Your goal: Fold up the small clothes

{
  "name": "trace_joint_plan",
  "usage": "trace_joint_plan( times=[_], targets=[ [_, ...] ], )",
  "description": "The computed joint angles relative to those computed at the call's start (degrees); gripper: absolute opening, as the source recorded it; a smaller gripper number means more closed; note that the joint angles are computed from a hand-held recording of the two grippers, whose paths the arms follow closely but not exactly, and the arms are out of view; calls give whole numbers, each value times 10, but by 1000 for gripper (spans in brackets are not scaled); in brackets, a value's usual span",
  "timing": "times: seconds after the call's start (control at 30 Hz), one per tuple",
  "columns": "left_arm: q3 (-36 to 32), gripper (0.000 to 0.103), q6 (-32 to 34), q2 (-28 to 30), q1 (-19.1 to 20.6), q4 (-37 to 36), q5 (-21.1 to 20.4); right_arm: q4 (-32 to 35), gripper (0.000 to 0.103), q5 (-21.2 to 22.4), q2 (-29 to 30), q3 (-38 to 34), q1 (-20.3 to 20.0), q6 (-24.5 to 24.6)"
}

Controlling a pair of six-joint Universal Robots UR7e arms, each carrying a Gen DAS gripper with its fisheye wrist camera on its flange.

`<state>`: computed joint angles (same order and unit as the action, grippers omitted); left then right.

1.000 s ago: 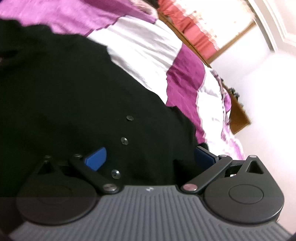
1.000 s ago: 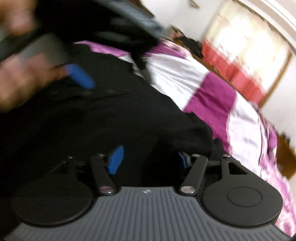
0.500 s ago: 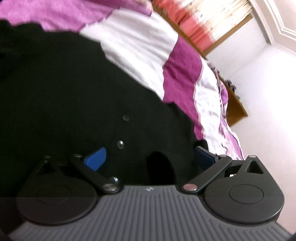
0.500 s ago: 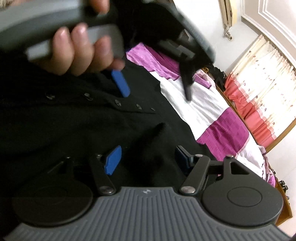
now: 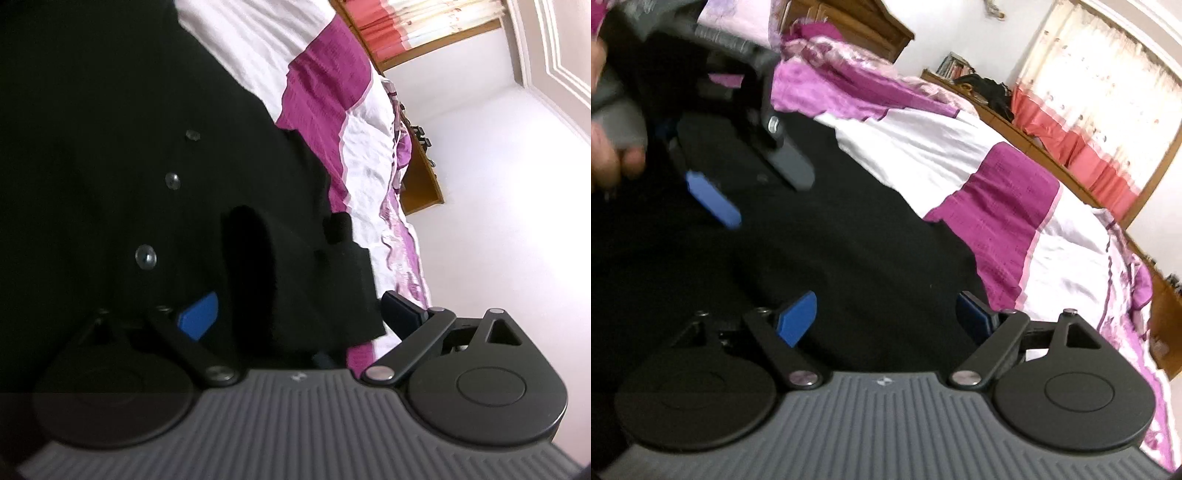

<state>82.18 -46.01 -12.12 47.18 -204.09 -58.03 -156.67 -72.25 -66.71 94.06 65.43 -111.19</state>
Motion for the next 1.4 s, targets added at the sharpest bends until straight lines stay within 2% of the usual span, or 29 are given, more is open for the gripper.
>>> trace_joint_plan(
  times=[0.13, 0.2, 0.23, 0.3, 0.33, 0.37, 0.4, 0.43, 0.53, 0.67, 0.73, 0.8, 0.87, 1.0, 1.03, 1.07, 1.1, 1.13, 1.2, 1.23, 1.27, 1.3, 1.33, 1.4],
  targets=[
    [2, 97, -22, -4, 6, 11, -20, 54, 91, -5, -27, 32, -14, -117],
    [-2, 97, -12, -5, 5, 27, -21, -2, 92, 16, -30, 70, -28, -166],
    [1, 97, -9, -3, 4, 24, -19, -26, 92, 34, -27, 82, -33, -175],
    [-2, 97, -9, -1, 2, 19, -10, -86, 89, 80, -18, 100, -41, -162],
    [7, 97, -8, -2, -2, 7, -4, -124, 71, 104, -8, 107, -43, -145],
    [9, 97, -6, -2, -4, -4, -4, -143, 33, 124, -3, 112, -46, -127],
    [9, 97, -2, -1, -4, -16, -15, -156, 20, 133, 1, 114, -46, -108],
    [14, 97, -3, -5, -4, -17, -25, -162, 9, 133, 10, 104, -40, -82],
    [24, 97, 3, -13, 1, -22, -48, -94, 7, 126, 7, 83, -29, -66],
    [12, 97, -24, -6, 18, -27, -69, -50, 7, 127, -3, 82, -24, -49],
    [-1, 96, -15, 3, 23, -33, -77, -37, 7, 123, -8, 84, -21, -45],
    [-16, 96, -2, 8, 29, -22, -86, -32, 7, 124, -19, 98, -26, -65],
    [-22, 94, 2, 10, 30, -5, -79, -24, 7, 123, -17, 95, -26, -88],
    [-19, 91, -1, 9, 27, -1, -76, -50, 9, 107, -14, 103, -27, -139],
    [-17, 91, 1, 7, 26, 4, -78, -35, 15, 88, -14, 94, -24, -150],
    [-12, 91, 2, 4, 25, 1, -82, 0, 43, 47, -17, 78, -16, -151],
    [-11, 92, -1, 4, 26, 0, -85, 30, 64, 16, -15, 60, -11, -148],
    [-10, 92, -6, 4, 28, -3, -87, 38, 85, 9, -17, 57, -15, -155],
    [-11, 92, -17, 6, 31, -5, -89, 12, 83, 50, -14, 69, -29, -186],
    [-11, 91, -22, 7, 32, -9, -90, 9, 73, 52, -11, 70, -29, -190],
    [-10, 91, -25, 7, 32, -15, -90, 8, 49, 64, -8, 71, -30, -190],
    [-7, 91, -30, 6, 31, -18, -89, -17, 31, 73, -1, 78, -30, -186],
    [-3, 92, -34, 2, 29, -19, -90, -59, 8, 77, 8, 89, -28, -181],
    [9, 92, -34, -6, 26, -25, -101, -89, 4, 82, 28, 85, -24, -177]
  ],
)
